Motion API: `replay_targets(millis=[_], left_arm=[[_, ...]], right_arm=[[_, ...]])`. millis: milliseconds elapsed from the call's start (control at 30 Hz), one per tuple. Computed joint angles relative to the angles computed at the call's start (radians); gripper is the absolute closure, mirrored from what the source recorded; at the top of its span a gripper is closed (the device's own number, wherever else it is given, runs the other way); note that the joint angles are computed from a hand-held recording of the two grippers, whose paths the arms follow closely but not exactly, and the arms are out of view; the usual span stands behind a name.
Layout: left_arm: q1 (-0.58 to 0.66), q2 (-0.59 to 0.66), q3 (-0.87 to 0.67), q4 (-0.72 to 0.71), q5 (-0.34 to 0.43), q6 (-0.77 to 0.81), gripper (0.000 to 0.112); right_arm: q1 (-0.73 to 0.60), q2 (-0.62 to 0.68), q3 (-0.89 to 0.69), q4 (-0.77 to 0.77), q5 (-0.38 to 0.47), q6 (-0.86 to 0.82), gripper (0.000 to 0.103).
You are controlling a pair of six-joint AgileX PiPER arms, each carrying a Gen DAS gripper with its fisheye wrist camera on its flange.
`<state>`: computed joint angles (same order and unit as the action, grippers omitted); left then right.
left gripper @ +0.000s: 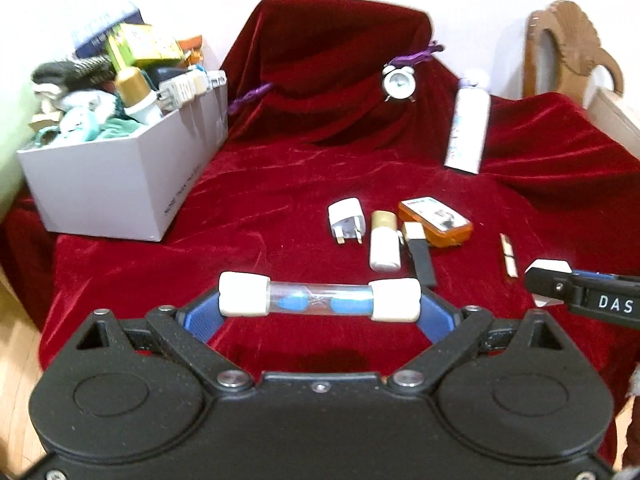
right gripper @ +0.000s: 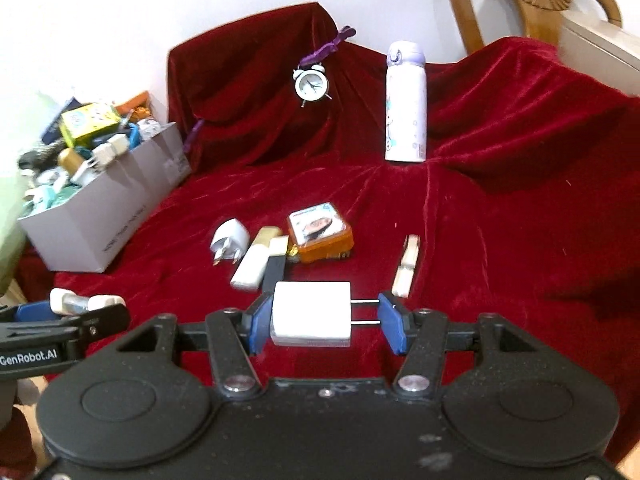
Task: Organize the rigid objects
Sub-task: 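Carry the tube and charger over the basket and open both tools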
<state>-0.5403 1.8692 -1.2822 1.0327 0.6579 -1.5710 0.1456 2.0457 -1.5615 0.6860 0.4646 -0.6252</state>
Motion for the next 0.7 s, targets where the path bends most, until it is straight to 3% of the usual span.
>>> replay_targets(millis=[200, 300, 700], left_arm=[[-0.118, -0.085, 0.153, 0.040, 0.013, -0.160, 0.018], [-0.164, -0.093, 0.181, 0.014, 0.034, -0.168, 0.018], [-0.250, -0.115, 0.243, -0.089, 0.039, -0.163, 0.018]], right_arm=[[-0.021, -0.172, 0.323, 0.269, -0.089, -0.324, 0.048], [-0.037, -0.236, 0.435, 0.339, -0.074, -0.427, 0.048], [-0.039, -0.385, 0.627, 0.254, -0.017, -0.475, 0.048]])
